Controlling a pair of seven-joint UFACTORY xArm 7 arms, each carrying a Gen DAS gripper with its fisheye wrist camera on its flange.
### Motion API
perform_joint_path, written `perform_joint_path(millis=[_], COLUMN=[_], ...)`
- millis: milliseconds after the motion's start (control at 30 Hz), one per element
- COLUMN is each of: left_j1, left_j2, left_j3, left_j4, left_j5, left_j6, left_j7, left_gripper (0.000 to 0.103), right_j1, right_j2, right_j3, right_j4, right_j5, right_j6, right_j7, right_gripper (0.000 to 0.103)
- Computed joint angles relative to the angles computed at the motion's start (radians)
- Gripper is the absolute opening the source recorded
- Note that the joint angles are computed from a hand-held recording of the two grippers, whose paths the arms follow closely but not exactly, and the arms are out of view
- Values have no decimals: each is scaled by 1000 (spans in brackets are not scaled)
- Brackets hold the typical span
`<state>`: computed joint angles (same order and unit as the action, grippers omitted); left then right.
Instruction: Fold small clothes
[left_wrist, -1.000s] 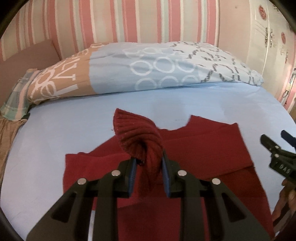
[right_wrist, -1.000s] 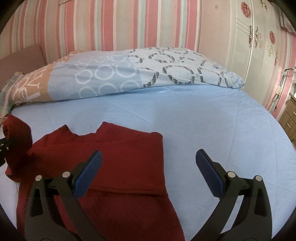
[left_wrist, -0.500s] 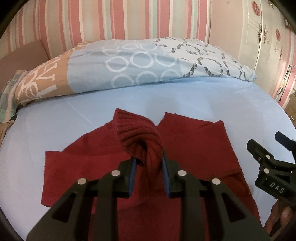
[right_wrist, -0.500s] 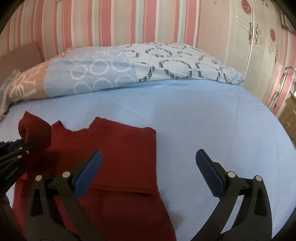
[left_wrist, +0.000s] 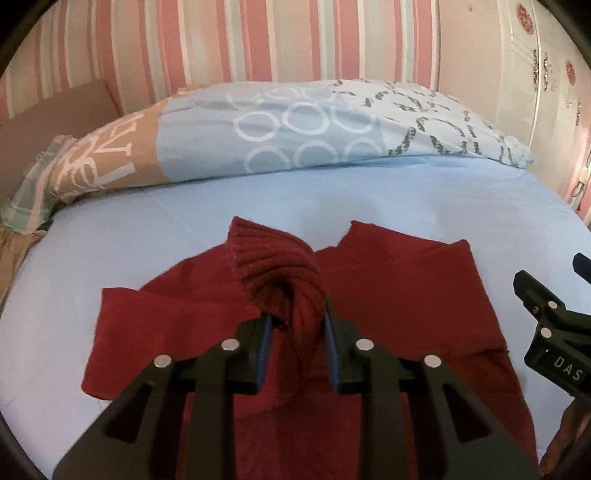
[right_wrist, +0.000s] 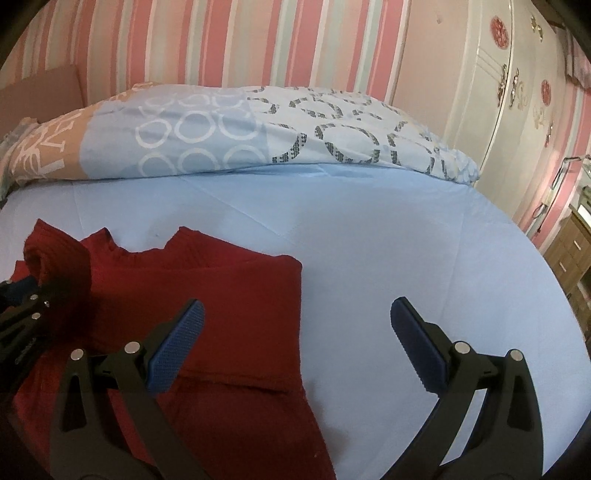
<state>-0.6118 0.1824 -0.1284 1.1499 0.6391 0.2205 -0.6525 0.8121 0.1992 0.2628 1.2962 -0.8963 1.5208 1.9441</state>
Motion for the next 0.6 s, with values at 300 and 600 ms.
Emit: perform_joint_path(millis=[300,600], left_j1=[-31,3], left_j2=[-3,-11], left_j3=[47,17], left_j4=[13,30], left_j5=[188,334], left_j6=[32,65], left_j7=[-202,-351], left_gripper=[37,85], right_j1=[6,8], right_j2=[9,18], right_j3=[-2,-8], right_j4=[11,21], right_j5=[-1,-4], right_j6=[22,8], right_j7=[-6,-18], right_gripper=[100,100])
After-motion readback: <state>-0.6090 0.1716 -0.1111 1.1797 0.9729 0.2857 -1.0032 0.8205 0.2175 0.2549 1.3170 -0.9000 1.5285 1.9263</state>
